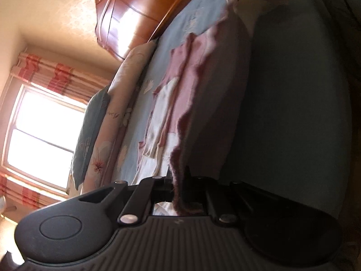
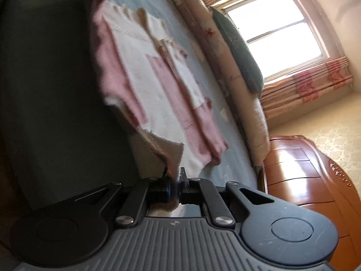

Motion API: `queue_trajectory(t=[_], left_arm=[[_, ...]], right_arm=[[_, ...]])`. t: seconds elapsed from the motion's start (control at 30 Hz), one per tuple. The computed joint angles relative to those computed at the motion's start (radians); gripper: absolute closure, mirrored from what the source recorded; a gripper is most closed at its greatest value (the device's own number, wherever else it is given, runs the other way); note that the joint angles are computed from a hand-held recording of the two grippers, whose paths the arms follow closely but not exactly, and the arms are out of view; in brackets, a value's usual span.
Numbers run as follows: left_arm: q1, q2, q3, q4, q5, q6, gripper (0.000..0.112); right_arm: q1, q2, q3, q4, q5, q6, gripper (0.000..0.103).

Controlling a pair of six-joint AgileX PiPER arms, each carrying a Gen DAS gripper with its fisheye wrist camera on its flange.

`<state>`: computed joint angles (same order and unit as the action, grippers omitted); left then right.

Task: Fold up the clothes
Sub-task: 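Close the left gripper on the pink hem while the right gripper closes on the cream hem, then lift the hem edge with both grippers toward the collar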

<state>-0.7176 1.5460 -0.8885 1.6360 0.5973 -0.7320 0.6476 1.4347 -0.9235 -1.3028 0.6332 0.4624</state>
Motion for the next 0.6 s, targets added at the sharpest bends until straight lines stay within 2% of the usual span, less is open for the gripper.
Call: queue_trajectory(t=[0.4,0.5,0.6], left_arm=[[0.18,0.235,-0.36,-0.038,-0.124,0.122,0.108],[0.228,0.317,-0.482,-0.077,-0.157,0.176,0.107],[0.266,0.406,-0.629,-0.211,-0.184,0.306,0.107]], right_arm=[[-0.179,0.256,-0.311,-0.113,-0.142,-0.007,0.097],[-0.216,0.349,-0.429,-0.124,-0.166,-0.023,0.097],[-0.245,0.445,-0.557,-0.1,-0.186,-0.061,0.097]])
